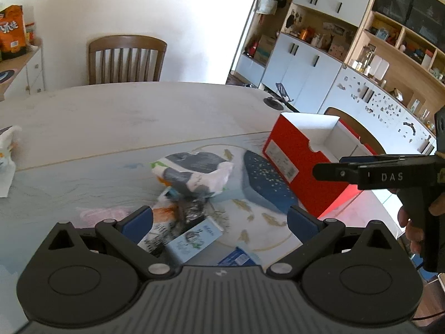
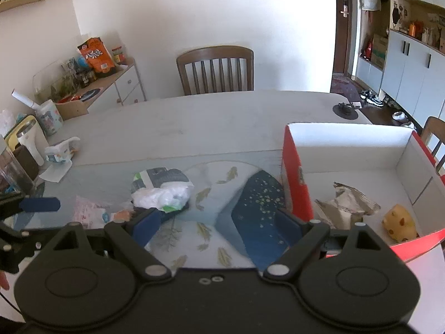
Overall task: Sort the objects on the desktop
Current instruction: 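Withdraw both open tools from the box back over the table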
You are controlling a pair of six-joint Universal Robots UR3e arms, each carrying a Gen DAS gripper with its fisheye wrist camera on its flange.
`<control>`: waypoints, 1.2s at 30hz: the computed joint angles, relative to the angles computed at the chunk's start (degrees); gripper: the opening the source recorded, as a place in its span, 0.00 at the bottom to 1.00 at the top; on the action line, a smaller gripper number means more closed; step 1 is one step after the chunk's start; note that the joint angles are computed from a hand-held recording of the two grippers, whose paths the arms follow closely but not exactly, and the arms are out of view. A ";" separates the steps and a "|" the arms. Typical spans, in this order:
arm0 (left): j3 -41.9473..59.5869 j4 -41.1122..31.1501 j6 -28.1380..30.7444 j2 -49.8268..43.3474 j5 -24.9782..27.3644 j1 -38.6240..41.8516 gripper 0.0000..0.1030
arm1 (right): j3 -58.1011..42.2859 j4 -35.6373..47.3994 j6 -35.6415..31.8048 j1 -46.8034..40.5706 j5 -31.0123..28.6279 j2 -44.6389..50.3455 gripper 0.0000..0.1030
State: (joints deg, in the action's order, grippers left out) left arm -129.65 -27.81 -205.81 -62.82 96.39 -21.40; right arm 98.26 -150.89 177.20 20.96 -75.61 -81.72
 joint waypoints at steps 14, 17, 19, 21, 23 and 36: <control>-9.50 -3.91 1.43 13.65 1.51 4.30 1.00 | -6.48 -2.48 2.27 7.30 -5.07 7.38 0.86; -10.77 -6.00 2.95 15.78 0.40 5.40 1.00 | -7.21 -2.86 2.71 8.25 -5.63 8.53 0.86; -11.42 -6.71 2.79 15.93 0.69 5.41 1.00 | -8.10 -2.06 2.53 9.12 -6.49 9.35 0.86; -12.14 -7.75 2.76 16.33 0.61 5.98 1.00 | -8.61 -1.49 2.55 9.90 -7.08 10.04 0.86; -12.82 -8.47 2.45 16.49 1.37 5.93 1.00 | -7.59 -1.93 2.48 9.92 -5.56 9.97 0.86; -16.99 -13.10 2.20 22.35 -5.70 13.86 1.00 | -1.37 -2.72 2.08 11.85 -5.30 8.62 0.86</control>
